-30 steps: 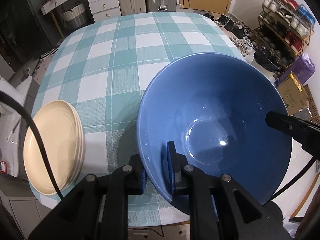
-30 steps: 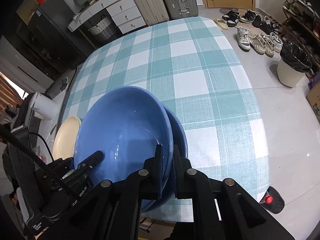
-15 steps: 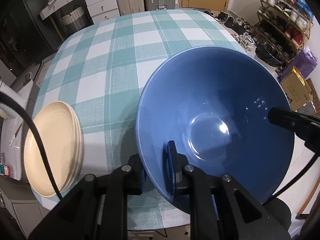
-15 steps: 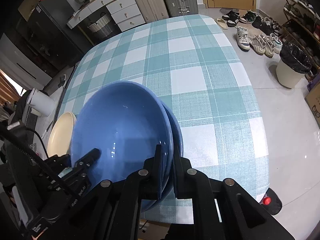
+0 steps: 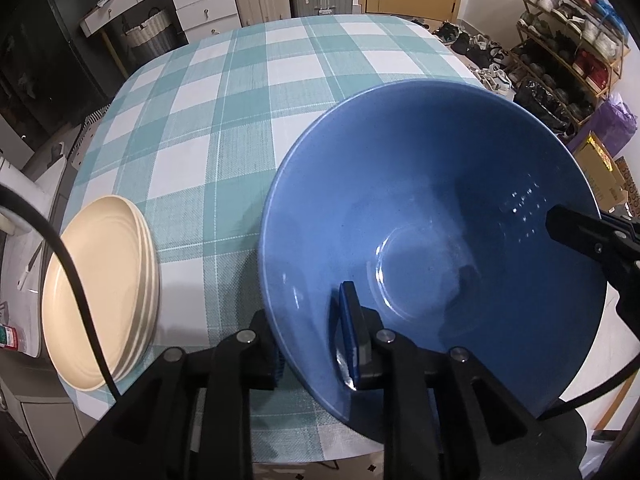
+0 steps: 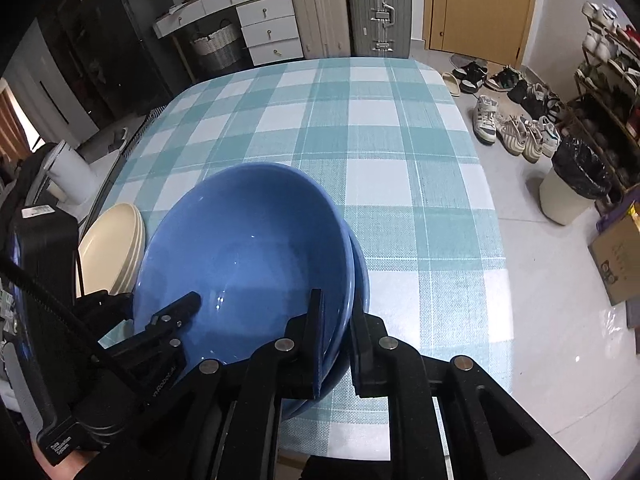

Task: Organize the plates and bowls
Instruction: 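Hold the bowl rim with the left gripper while the right gripper presses the nested bowls together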

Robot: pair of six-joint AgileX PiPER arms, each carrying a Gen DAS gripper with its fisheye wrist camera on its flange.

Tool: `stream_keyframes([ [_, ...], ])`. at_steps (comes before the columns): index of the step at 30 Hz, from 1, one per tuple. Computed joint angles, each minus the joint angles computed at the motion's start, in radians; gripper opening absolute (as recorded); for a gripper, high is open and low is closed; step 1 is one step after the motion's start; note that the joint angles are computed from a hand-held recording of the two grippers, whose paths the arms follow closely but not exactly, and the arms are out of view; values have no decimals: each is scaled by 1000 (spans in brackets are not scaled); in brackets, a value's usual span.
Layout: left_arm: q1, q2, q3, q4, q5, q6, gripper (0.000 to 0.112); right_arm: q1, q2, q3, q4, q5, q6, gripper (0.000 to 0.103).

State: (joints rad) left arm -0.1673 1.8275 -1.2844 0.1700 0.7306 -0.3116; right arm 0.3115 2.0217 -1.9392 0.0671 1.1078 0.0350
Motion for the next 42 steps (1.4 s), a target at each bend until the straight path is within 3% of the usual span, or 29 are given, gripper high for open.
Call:
stream_keyframes([
  [10, -16, 0, 11, 21, -12, -10, 22, 44, -39, 76, -120, -63, -6, 12],
  [16, -7, 0, 12, -5, -13, 15, 22, 107, -45, 106, -282, -77, 18, 15],
  [33, 19, 5, 21, -112, -23, 103, 22, 145, -41, 173, -413, -102, 42, 18],
  [42, 19, 12, 15, -113, -24, 104, 22, 100, -61, 231, -306, -174, 39, 21],
])
